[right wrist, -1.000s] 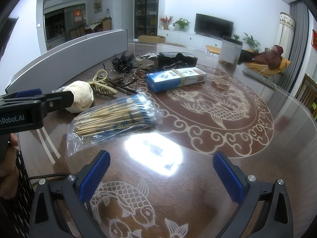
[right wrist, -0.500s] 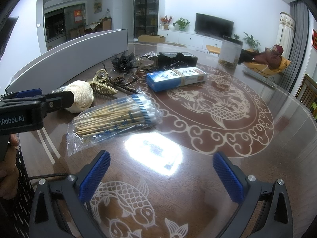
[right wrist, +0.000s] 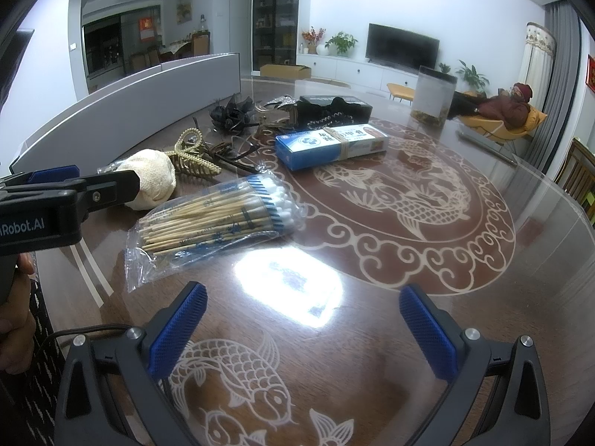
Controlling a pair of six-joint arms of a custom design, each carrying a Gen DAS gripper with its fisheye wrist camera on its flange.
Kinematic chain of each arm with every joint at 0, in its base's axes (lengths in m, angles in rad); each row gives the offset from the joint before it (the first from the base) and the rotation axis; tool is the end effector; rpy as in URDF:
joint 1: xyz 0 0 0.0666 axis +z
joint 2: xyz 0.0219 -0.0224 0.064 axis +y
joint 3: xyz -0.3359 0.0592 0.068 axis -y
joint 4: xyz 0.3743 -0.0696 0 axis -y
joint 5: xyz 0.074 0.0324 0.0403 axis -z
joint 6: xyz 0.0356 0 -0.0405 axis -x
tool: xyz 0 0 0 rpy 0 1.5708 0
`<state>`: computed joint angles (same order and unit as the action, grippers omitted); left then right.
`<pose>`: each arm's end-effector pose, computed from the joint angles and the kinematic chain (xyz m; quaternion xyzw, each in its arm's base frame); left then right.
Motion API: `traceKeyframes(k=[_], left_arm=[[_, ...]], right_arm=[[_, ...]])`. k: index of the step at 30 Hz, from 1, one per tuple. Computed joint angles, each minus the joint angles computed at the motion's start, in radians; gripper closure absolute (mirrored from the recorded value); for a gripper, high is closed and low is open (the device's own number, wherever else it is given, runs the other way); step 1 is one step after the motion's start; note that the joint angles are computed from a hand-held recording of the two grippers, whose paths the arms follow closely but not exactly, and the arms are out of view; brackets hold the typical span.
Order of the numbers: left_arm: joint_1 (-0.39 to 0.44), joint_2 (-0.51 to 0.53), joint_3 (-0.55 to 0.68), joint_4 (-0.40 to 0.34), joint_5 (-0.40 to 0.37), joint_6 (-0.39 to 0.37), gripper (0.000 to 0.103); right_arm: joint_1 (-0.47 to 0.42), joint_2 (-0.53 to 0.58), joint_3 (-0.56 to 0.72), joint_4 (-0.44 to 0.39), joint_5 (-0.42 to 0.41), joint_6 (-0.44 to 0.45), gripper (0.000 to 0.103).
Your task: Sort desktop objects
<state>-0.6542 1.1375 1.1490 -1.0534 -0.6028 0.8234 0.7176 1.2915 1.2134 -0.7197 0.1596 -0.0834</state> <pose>0.3047 -0.2087 0.3790 -0.1552 0.9119 0.0438 0.3775 0.3384 0.2873 0.3648 -0.2593 0.8866 0.0785 0.3748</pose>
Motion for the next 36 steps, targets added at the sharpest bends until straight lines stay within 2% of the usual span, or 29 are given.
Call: traceKeyframes(k=[29, 32, 36], left_arm=[[0.012, 0.042, 0.028, -0.051, 0.028, 0.011, 0.0], [0.016, 0.043, 0.028, -0.054, 0.034, 0.013, 0.0], [0.019, 0.046, 0.027, -0.059, 0.038, 0.021, 0.0]], right_arm=[[0.0, -0.003, -0.006, 0.001, 0.0, -0.002, 0.0], [-0.007, 0.007, 0.014, -0.028, -0.021, 0.0, 0.0], [-0.033, 0.032, 0.057, -0.111, -0.074, -0.008, 0.0]])
